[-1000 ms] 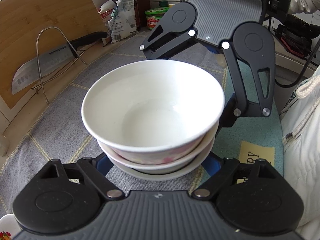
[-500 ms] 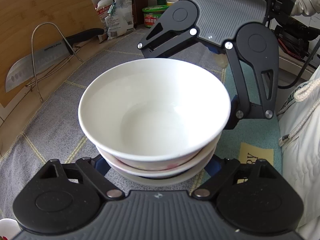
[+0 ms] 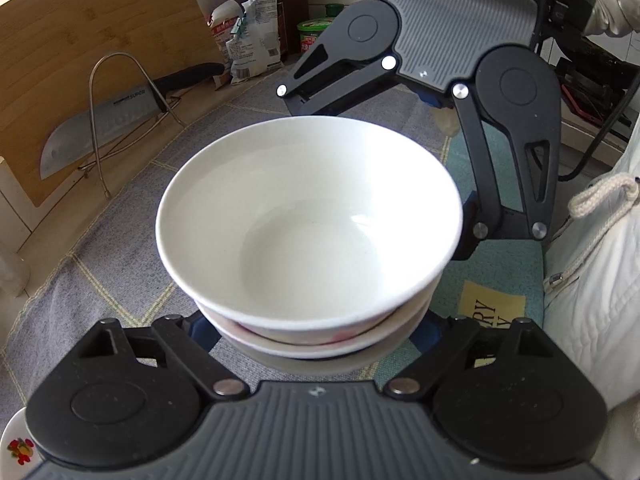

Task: Organize plates and bowls
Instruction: 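Lift the three-bowl stack with both grippers and carry it over the plate stack, then lower the bowl stack onto the white plates and open both grippers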

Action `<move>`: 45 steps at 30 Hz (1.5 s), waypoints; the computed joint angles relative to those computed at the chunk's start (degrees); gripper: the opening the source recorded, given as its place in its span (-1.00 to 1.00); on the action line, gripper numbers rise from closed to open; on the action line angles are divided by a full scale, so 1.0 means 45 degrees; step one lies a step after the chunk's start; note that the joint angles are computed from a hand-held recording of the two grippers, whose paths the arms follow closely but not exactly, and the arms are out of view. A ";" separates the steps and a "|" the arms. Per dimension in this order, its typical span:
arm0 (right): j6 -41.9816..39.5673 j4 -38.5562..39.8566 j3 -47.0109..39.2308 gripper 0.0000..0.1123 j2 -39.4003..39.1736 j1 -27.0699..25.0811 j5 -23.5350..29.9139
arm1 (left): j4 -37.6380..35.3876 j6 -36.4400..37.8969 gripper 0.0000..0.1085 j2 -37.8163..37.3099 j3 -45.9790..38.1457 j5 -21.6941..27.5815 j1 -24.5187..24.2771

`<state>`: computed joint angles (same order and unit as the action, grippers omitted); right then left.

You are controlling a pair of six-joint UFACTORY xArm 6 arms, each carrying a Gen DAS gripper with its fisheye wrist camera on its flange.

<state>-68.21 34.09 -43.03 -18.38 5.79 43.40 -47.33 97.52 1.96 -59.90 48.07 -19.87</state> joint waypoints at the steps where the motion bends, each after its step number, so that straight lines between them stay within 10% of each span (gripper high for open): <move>1: 0.0019 -0.0003 -0.0114 0.61 0.0042 0.0073 0.0040 | 0.0058 -0.0082 0.67 -0.0111 0.0024 0.0046 0.0097; 17: -0.0514 0.0172 -0.3811 0.61 0.3061 0.2428 -0.0216 | 0.0264 0.0090 0.67 -0.1405 0.0450 -0.0298 0.2782; 45: 0.1518 -0.1424 -0.8620 0.60 0.7751 0.3663 0.0382 | 0.0145 0.0714 0.67 0.1779 -0.2440 0.0894 0.4855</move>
